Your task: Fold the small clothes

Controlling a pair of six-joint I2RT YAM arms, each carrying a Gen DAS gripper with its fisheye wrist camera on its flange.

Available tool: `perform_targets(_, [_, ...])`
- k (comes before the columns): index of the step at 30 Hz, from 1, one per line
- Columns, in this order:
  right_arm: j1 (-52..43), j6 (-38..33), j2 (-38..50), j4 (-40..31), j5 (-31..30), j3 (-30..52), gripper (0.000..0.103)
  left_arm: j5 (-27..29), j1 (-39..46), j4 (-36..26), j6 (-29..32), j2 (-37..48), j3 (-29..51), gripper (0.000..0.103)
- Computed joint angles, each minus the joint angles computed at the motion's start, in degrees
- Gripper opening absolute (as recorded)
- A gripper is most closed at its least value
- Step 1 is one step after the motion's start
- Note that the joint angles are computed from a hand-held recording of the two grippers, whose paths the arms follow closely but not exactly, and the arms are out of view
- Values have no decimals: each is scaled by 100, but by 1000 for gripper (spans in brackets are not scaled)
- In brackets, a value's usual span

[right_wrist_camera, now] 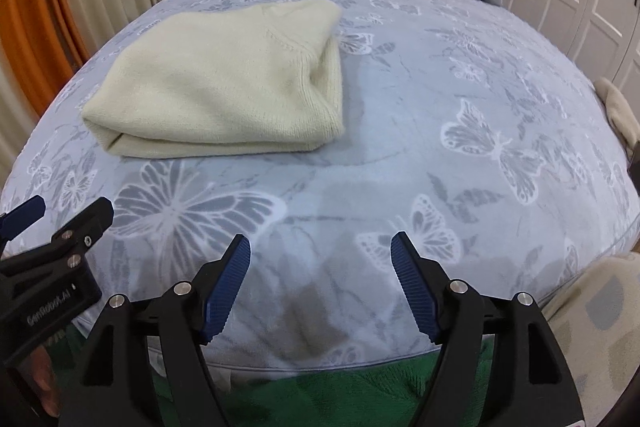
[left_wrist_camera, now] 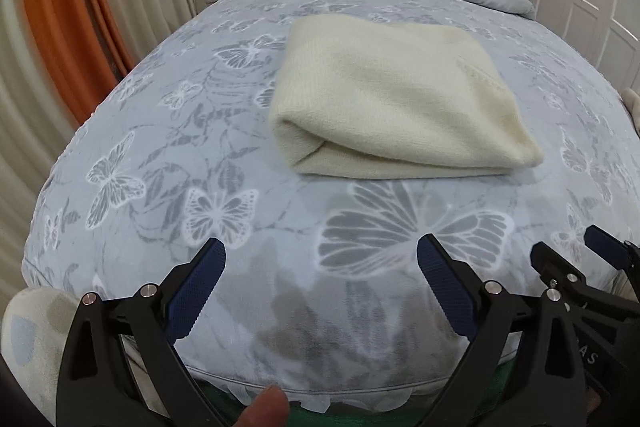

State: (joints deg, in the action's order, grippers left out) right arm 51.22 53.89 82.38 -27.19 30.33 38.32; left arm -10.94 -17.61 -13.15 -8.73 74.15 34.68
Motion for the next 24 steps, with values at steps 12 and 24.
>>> perform_targets(12, [23, 38, 32, 84, 0, -8, 71, -70, -151, 8, -218, 0, -49, 94])
perform_targets(24, [91, 99, 256, 65, 12, 130, 71, -118, -92, -10, -347, 155, 7, 94])
